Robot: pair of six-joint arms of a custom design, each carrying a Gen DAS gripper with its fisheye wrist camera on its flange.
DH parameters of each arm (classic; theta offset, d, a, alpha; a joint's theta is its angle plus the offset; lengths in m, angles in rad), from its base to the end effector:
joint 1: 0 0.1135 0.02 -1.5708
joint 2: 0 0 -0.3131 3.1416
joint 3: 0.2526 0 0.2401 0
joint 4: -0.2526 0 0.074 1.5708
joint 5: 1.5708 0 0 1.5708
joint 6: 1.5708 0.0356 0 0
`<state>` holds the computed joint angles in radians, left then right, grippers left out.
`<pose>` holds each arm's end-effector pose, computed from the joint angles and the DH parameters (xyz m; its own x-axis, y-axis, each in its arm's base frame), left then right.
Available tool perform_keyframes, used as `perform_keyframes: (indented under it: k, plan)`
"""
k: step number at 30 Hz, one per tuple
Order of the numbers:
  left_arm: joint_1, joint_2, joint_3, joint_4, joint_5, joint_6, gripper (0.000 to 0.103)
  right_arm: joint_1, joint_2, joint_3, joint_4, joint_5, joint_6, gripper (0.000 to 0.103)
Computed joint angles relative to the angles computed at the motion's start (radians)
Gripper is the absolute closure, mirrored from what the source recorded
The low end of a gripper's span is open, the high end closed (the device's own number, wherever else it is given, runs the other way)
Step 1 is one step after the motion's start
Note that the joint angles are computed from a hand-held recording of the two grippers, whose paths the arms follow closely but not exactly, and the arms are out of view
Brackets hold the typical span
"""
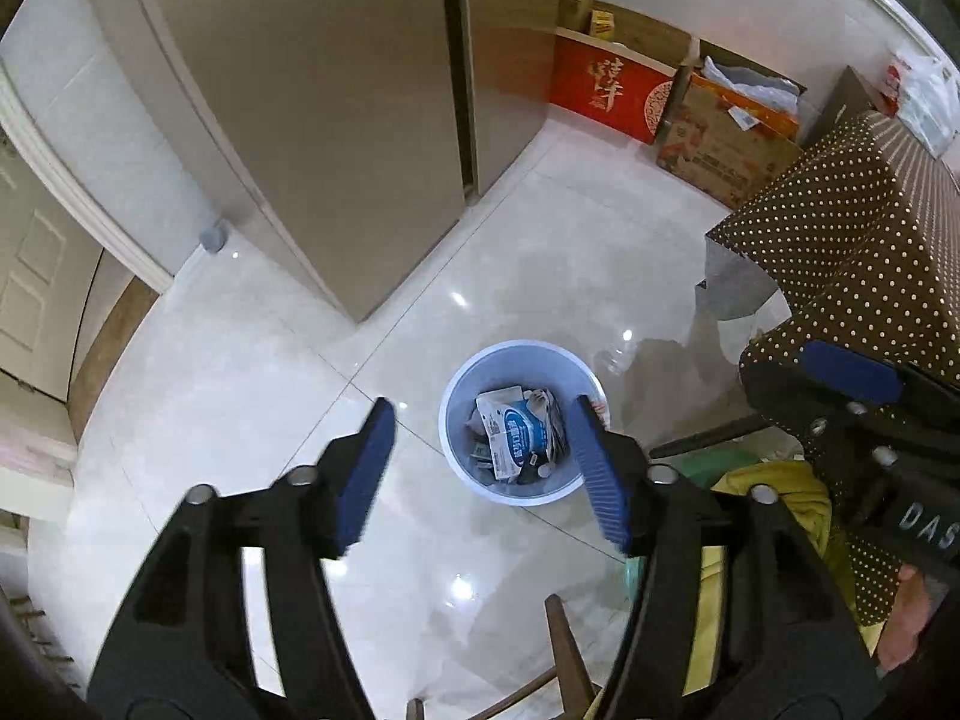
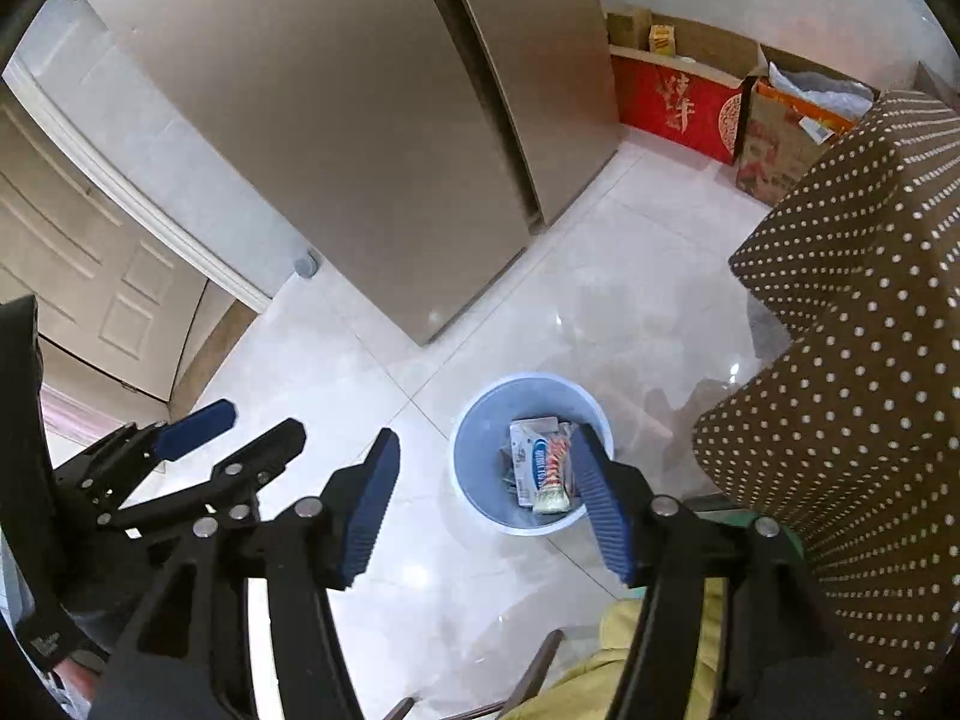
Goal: Collect trash
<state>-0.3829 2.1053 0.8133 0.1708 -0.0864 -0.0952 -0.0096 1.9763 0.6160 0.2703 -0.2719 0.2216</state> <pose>0.3246 -0.1274 0.0774 -0.8637 0.2458 -0.4400 0.2565 0.9659 0.0360 0.3009 0.0067 0.0904 -0.8902 0.2203 -0.3988 0.0827 0.9390 0.3339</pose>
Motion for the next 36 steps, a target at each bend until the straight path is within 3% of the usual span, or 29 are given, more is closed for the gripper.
perform_keyframes:
  k: [8, 14, 20, 27, 31, 36]
  plan:
    - [-0.030, -0.039, -0.084, 0.045, 0.010, -0.031, 0.035, -0.063, -0.151, -0.122, 0.017, -0.010, -0.054, 0.044]
    - [-0.101, -0.136, -0.180, 0.103, -0.005, -0.079, 0.031, -0.130, -0.339, -0.306, 0.134, 0.009, -0.088, 0.033]
    - [-0.196, -0.260, -0.280, 0.155, -0.041, -0.149, 0.030, -0.234, -0.585, -0.406, 0.085, 0.007, -0.151, 0.030]
    - [-0.377, -0.467, -0.364, 0.137, -0.173, -0.239, 0.028, -0.391, -0.974, -0.437, -0.165, -0.052, -0.252, 0.026]
    - [-0.483, -0.578, -0.379, 0.101, -0.265, -0.276, 0.023, -0.594, -1.166, -0.409, -0.364, -0.194, -0.357, 0.024]
    - [-0.606, -0.682, -0.367, 0.026, -0.374, -0.314, 0.023, -0.998, -1.300, -0.330, -0.650, -0.468, -0.609, 0.023]
